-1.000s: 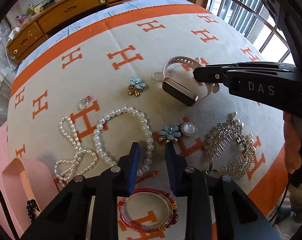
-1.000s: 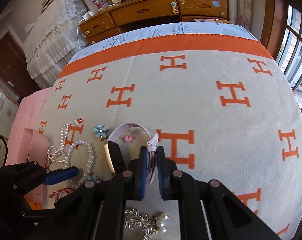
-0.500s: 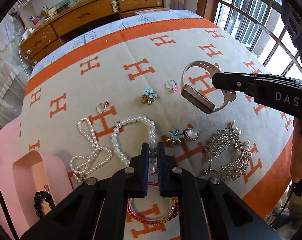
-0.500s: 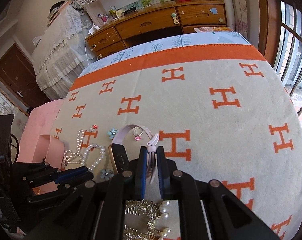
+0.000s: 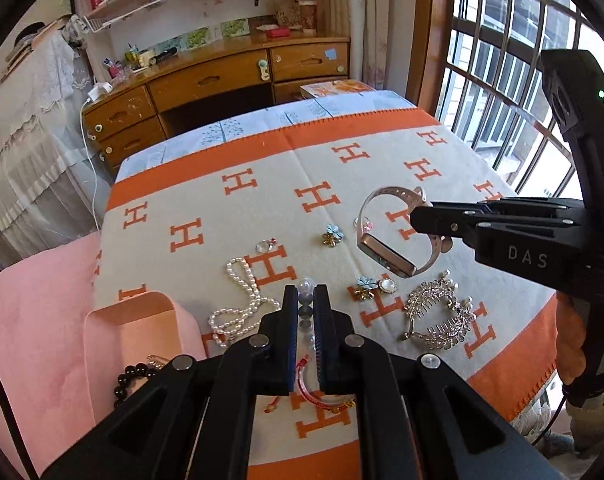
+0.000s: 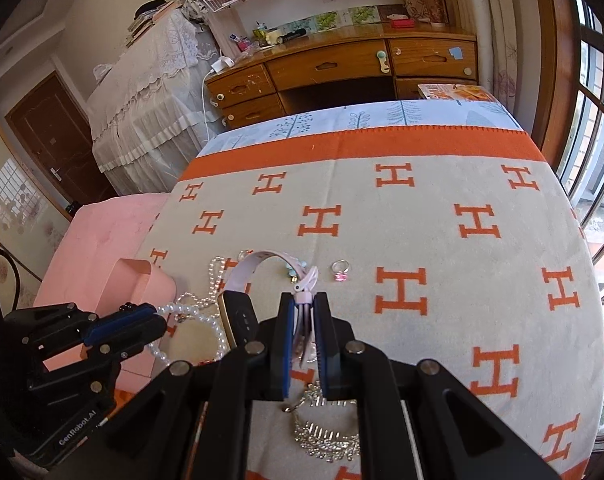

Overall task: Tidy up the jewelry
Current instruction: 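Lower the pearl bracelet into the pink box with the left tool while the right tool drops the watch there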

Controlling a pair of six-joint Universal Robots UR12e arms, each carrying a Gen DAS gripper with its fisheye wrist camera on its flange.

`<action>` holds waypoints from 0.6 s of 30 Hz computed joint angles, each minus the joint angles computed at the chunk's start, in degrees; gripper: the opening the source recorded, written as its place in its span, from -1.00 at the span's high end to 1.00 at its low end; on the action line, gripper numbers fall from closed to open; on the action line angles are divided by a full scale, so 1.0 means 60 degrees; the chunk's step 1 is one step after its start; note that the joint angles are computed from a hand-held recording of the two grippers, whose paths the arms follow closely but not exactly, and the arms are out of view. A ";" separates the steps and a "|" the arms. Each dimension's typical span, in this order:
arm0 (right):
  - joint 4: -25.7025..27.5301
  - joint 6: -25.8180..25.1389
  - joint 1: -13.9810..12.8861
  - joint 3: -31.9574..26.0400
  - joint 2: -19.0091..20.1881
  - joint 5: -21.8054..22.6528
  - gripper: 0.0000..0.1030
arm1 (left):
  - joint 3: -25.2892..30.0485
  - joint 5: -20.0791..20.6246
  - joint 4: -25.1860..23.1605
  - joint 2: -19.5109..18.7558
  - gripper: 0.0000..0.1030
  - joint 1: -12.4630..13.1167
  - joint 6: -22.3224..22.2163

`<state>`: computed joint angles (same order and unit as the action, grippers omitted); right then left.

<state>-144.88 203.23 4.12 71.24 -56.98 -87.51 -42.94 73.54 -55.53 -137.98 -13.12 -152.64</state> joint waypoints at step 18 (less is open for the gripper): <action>0.1117 -0.0901 0.0865 -0.2795 0.1441 0.1082 0.81 | -0.1795 -0.0064 0.2056 0.1077 0.90 0.1075 -0.1688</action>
